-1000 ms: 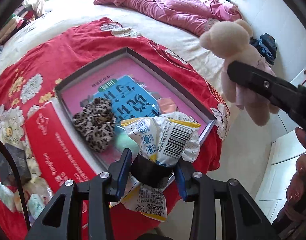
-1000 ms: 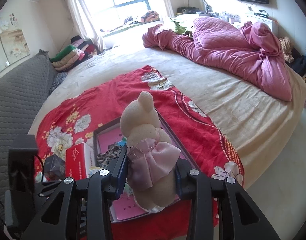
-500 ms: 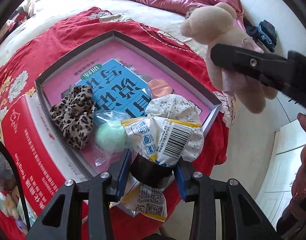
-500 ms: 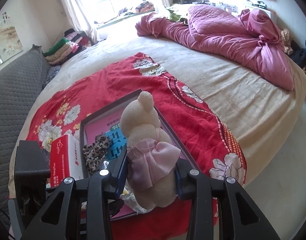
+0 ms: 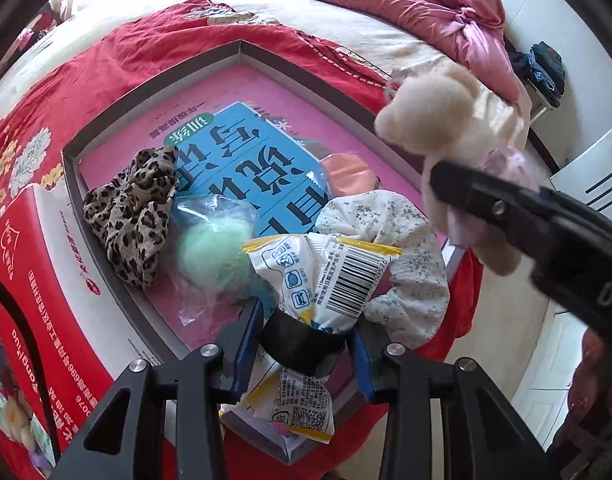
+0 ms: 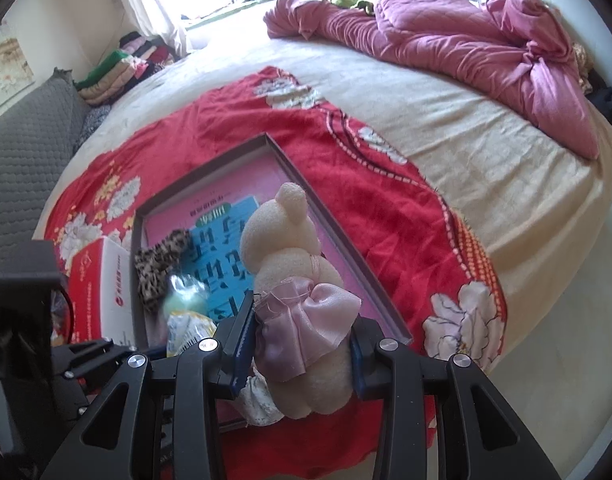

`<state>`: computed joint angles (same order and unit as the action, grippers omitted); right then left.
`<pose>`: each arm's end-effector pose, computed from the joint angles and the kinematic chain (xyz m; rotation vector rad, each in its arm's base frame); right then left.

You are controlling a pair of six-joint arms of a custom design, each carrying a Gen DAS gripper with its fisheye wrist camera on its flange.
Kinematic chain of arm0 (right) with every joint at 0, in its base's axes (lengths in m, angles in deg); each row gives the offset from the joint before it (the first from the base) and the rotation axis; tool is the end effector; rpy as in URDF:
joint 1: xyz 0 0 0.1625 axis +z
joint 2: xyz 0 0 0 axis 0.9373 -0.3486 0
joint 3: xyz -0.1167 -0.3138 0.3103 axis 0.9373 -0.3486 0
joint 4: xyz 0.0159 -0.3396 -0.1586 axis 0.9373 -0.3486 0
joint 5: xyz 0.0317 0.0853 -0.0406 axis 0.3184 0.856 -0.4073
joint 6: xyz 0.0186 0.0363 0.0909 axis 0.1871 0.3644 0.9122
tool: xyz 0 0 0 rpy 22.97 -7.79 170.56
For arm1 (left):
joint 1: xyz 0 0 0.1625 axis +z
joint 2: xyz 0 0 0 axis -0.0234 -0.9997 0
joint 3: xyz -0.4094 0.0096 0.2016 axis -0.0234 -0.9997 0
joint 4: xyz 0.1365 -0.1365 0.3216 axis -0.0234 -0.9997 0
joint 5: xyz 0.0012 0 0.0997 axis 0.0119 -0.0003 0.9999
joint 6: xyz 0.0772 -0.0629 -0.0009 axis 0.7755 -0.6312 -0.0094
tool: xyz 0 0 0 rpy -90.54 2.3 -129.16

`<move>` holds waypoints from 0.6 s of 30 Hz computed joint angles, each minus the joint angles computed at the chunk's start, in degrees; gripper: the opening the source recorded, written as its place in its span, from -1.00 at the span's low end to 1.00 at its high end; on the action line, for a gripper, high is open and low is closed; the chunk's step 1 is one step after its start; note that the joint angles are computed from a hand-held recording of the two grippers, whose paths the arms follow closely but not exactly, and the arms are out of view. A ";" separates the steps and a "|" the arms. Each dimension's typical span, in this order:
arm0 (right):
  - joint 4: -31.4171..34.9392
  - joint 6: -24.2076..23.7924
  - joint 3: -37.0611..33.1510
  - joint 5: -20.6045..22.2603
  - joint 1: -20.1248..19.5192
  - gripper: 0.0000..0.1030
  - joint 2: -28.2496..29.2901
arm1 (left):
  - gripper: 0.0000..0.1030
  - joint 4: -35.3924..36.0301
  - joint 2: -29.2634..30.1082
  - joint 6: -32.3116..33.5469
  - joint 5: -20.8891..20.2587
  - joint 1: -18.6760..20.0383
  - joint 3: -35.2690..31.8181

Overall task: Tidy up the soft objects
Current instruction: 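Lower the snack bag and teddy bear over the pink tray with both tools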

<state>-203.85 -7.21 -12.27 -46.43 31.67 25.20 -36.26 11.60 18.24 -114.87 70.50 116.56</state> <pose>0.2249 -0.7988 0.0742 -0.1857 -2.3510 0.8687 -0.1454 -0.8848 0.0982 0.9569 2.4867 0.0289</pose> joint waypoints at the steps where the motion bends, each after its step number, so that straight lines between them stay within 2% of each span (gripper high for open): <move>1: 0.56 0.25 -0.24 0.14 -0.15 -0.23 0.17 | -0.21 0.07 0.19 0.20 0.17 -0.01 -0.24; 11: 1.23 -0.24 -2.00 0.39 -1.13 -0.23 1.84 | -0.20 0.76 1.15 -0.45 0.11 0.08 -2.04; 18: 4.25 2.20 -3.50 0.79 -1.94 -0.21 2.42 | -0.20 1.76 2.03 -0.34 -0.18 0.23 -3.93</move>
